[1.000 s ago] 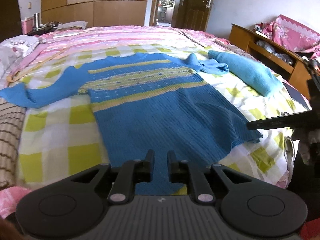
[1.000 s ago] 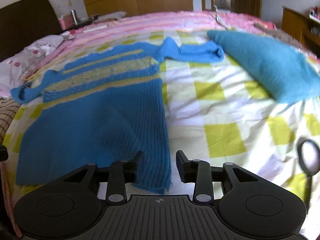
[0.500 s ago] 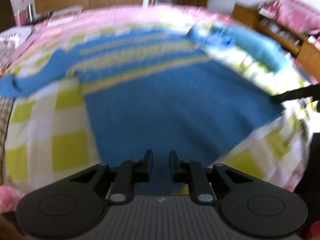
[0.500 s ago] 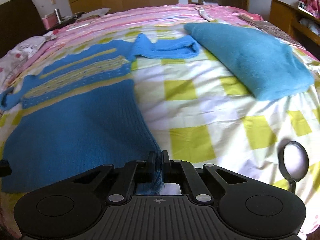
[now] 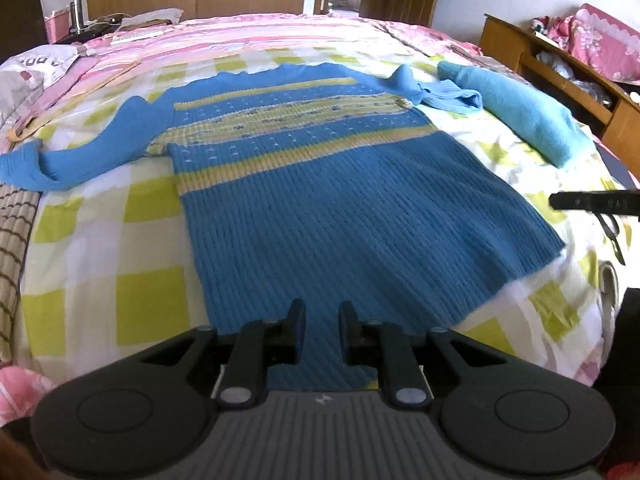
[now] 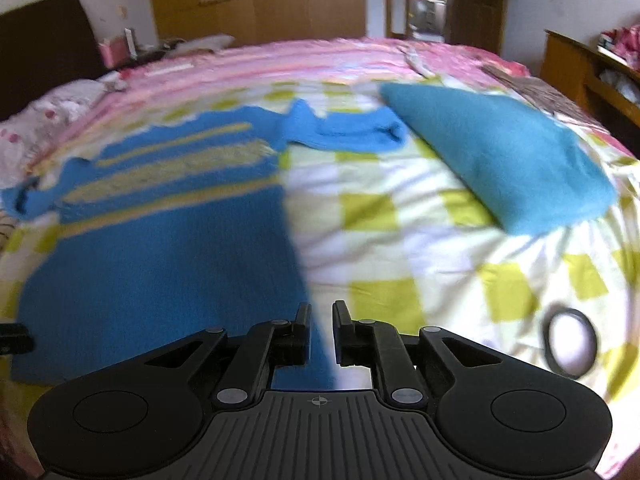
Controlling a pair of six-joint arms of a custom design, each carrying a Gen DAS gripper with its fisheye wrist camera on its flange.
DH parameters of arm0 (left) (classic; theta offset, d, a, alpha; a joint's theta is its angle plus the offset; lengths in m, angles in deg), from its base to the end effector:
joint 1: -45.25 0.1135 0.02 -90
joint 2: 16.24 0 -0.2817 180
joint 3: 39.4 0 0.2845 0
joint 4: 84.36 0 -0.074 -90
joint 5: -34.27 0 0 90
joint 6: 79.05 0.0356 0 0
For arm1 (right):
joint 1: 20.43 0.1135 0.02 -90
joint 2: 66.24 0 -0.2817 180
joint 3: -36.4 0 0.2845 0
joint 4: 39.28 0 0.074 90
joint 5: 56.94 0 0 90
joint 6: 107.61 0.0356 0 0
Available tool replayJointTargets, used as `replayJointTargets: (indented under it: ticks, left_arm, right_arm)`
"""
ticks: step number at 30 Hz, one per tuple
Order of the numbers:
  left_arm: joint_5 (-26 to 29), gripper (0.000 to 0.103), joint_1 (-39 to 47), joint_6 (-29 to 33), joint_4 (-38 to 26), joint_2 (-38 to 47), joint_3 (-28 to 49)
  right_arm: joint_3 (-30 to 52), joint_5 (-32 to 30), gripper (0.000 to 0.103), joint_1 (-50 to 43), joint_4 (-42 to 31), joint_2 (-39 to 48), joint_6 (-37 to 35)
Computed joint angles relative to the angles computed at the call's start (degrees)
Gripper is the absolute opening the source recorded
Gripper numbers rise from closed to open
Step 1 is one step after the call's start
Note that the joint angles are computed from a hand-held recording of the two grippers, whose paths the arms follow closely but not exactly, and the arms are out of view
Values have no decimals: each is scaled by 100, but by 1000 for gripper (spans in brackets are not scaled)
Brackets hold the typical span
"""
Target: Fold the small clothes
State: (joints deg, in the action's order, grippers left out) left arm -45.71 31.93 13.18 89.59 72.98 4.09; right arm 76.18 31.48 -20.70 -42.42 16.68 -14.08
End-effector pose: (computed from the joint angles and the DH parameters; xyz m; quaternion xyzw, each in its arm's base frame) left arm 0.2732 -0.0711 0.1058 0.1557 0.9288 -0.1136 0.3166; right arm 0.2686 -0.0003 0.1193 0.0256 0.9277 0.0234 0.3718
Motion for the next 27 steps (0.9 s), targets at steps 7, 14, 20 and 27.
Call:
replayJointTargets:
  ticks: [7, 14, 20, 27]
  left_arm:
    - [-408, 24, -72, -169, -185, 423, 220]
    - [-341, 26, -101, -201, -325, 207, 150]
    - [-294, 28, -277, -136, -341, 226, 428]
    - [-245, 30, -365, -5, -358, 1037, 998]
  right_arm:
    - [243, -44, 13, 403, 137, 885, 107]
    - [158, -76, 14, 342, 44, 709, 38]
    - [181, -211, 14, 301, 255, 754, 48]
    - [463, -186, 14, 341, 66, 1089, 15]
